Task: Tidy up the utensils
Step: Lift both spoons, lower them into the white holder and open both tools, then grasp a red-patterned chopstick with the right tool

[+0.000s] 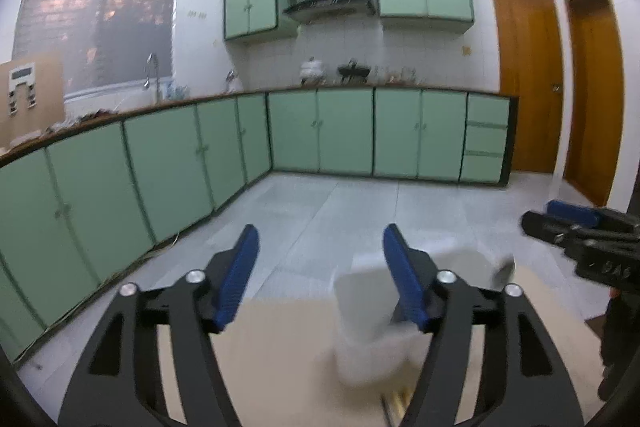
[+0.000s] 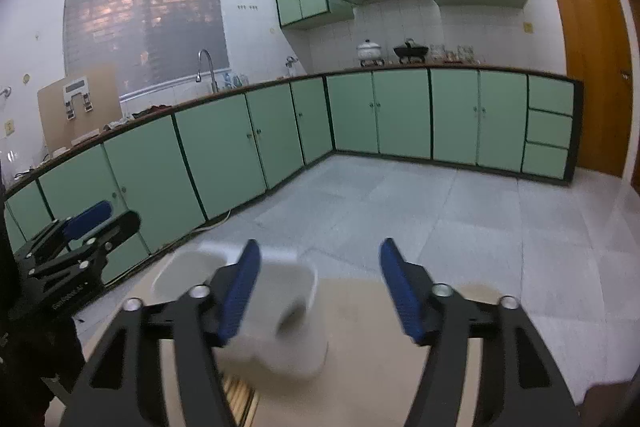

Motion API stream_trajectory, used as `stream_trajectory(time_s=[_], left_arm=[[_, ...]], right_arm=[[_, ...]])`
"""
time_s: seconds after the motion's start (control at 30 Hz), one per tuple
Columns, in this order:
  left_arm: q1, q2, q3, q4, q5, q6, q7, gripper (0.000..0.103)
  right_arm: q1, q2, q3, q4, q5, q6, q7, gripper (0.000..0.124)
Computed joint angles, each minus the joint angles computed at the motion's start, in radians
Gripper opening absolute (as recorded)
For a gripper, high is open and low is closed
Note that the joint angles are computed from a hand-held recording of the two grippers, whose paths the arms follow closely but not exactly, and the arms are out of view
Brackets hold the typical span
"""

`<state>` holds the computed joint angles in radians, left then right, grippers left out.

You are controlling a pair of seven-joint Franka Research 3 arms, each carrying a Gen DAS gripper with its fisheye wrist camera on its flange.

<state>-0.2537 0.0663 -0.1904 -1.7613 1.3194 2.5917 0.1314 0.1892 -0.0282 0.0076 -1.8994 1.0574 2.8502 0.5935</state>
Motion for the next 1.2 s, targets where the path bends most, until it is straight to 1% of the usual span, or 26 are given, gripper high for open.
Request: stream_trajectory(time_s=[0.03,0.1,0.2,0.3,0.33,0.4,0.43,0.53,0.63,0.7,0.8,0.87,1.0,1.1,1.2], left_arm=[[0.000,-0.040,-0.004,-0.055,-0.038,0.009,0.010,0.068],[0.004,-0.110,-0.019,-0.151,-0.107,0.012,0.028,0.072],[0.010,-0.202,-0.052,-0.288,-0.214,0.000,0.045,0.074],[0.013,-0.270,-0.085,-0.397,-0.306,-0.012,0.047,0.074],[0.010,-0.289,-0.099,-0.426,-0.332,-0.029,0.049,0.074],[0.011,-0.315,-0.123,-0.467,-0.356,-0.049,0.050,0.074],[0.007,-0.329,-0.132,-0.486,-0.377,-0.061,0.053,0.074],[-0.011,-0.361,-0.140,-0.537,-0.459,-0.060,0.094,0.075],[-0.026,-0.380,-0.149,-0.578,-0.531,-0.075,0.134,0.075],[-0.032,-0.371,-0.161,-0.575,-0.568,-0.096,0.137,0.075],[-0.044,-0.387,-0.158,-0.602,-0.621,-0.095,0.148,0.075],[-0.043,-0.393,-0.164,-0.608,-0.626,-0.094,0.145,0.075],[-0.043,-0.392,-0.166,-0.609,-0.639,-0.084,0.162,0.075],[-0.042,-0.384,-0.172,-0.604,-0.639,-0.088,0.162,0.076],[-0.044,-0.378,-0.169,-0.600,-0.647,-0.083,0.171,0.076]], right_arm=[[-0.004,-0.043,0.001,-0.060,-0.048,0.002,0.042,0.073],[0.002,-0.111,-0.006,-0.148,-0.081,0.005,0.062,0.080],[0.011,-0.241,-0.010,-0.318,-0.172,0.003,0.122,0.083],[0.011,-0.338,-0.001,-0.452,-0.263,-0.001,0.199,0.083],[0.018,-0.366,-0.005,-0.489,-0.281,-0.009,0.213,0.083],[0.009,-0.423,0.015,-0.572,-0.339,-0.001,0.279,0.083],[0.008,-0.451,0.018,-0.608,-0.363,-0.010,0.307,0.083],[0.028,-0.525,-0.003,-0.687,-0.416,-0.066,0.361,0.081],[0.036,-0.596,-0.011,-0.761,-0.473,-0.083,0.393,0.074],[0.055,-0.615,-0.039,-0.773,-0.488,-0.132,0.400,0.066],[0.062,-0.632,-0.040,-0.791,-0.514,-0.150,0.407,0.062],[0.073,-0.639,-0.049,-0.793,-0.518,-0.166,0.410,0.060],[0.072,-0.641,-0.030,-0.803,-0.543,-0.171,0.429,0.056],[0.062,-0.645,-0.007,-0.816,-0.574,-0.159,0.454,0.056],[0.064,-0.648,-0.005,-0.818,-0.597,-0.156,0.468,0.056]])
